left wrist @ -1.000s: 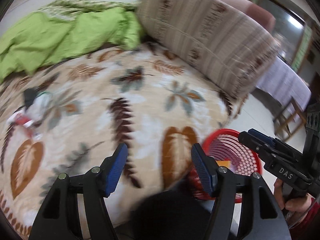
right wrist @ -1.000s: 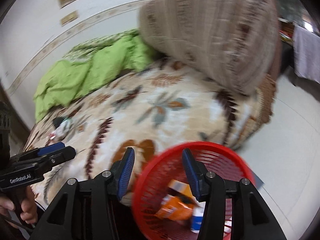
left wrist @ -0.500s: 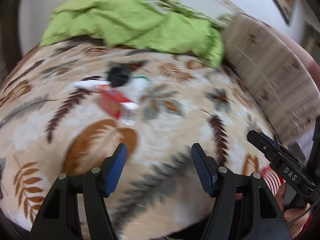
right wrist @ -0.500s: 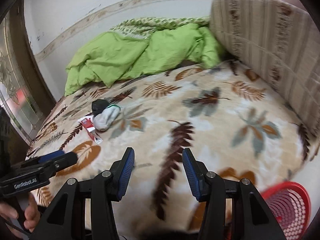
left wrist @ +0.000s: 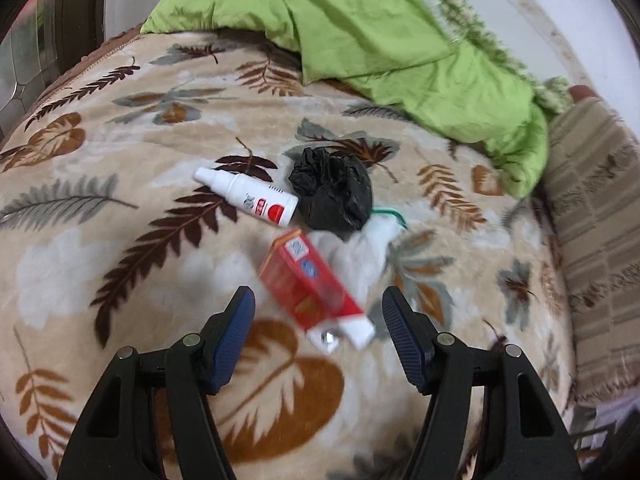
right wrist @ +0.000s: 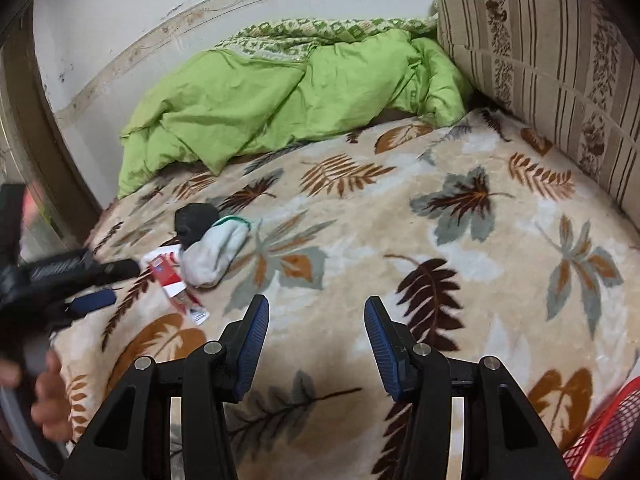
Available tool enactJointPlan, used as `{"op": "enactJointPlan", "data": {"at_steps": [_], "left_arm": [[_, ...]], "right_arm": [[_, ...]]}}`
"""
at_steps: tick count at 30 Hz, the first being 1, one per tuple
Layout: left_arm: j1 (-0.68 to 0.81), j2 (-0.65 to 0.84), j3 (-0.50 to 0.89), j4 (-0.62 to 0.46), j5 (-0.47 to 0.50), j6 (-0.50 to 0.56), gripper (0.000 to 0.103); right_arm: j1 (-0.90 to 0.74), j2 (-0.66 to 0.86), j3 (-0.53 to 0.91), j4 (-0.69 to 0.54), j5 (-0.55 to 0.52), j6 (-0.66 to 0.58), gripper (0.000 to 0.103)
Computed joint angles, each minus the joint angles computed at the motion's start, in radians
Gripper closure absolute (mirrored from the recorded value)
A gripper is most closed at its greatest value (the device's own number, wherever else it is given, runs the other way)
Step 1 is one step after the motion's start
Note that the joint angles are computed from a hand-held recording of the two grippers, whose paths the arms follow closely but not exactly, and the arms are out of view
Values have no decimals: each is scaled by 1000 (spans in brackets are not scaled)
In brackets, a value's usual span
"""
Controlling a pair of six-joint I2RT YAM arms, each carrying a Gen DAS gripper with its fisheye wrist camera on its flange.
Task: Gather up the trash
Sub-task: 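Move both open tools back over the remaining trash on the bed, then grasp the red toothpaste box with the left tool and lift it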
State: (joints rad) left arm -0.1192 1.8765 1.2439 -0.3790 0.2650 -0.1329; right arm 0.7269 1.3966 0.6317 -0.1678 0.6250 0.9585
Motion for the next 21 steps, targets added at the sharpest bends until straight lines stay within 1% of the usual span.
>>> {"op": "enactJointPlan", "data": {"at_steps": [1, 2, 3, 5, 7, 10, 13, 16, 17, 18, 19, 21], "left_arm": [[-11, 27, 22, 2, -24, -4, 38], [-24, 54, 43, 2, -67, -11, 39], [-30, 78, 63, -3, -96, -18, 45], [-19, 115, 86, -11, -78, -20, 56], [-3, 104, 45, 29, -41, -20, 56], [11, 72, -14, 85, -23, -9, 56], [36, 44, -75, 132, 15, -29, 56], [55, 23, -127, 170, 17, -44, 56], [59, 32, -127, 172, 18, -41, 57], [66, 51, -120, 173, 33, -40, 61], [73, 70, -112, 176, 52, -48, 63], [79, 98, -100, 180, 79, -63, 63]], "right_arm": [[-5, -3, -6, 12, -10, -6, 50], [-5, -4, -8, 14, -10, -8, 50], [-8, -9, -13, 19, -12, -10, 50], [-18, -24, -31, 41, -26, -16, 50], [-27, -32, -41, 55, -39, -15, 50], [-44, -40, -57, 84, -65, -13, 50], [-56, -31, -55, 101, -89, -13, 50], [-49, -27, -50, 99, -82, -16, 50], [-46, -28, -50, 98, -78, -16, 50], [-44, -27, -49, 96, -74, -16, 50], [-43, -27, -49, 95, -74, -15, 50], [-42, -25, -46, 94, -75, -13, 50]]}}
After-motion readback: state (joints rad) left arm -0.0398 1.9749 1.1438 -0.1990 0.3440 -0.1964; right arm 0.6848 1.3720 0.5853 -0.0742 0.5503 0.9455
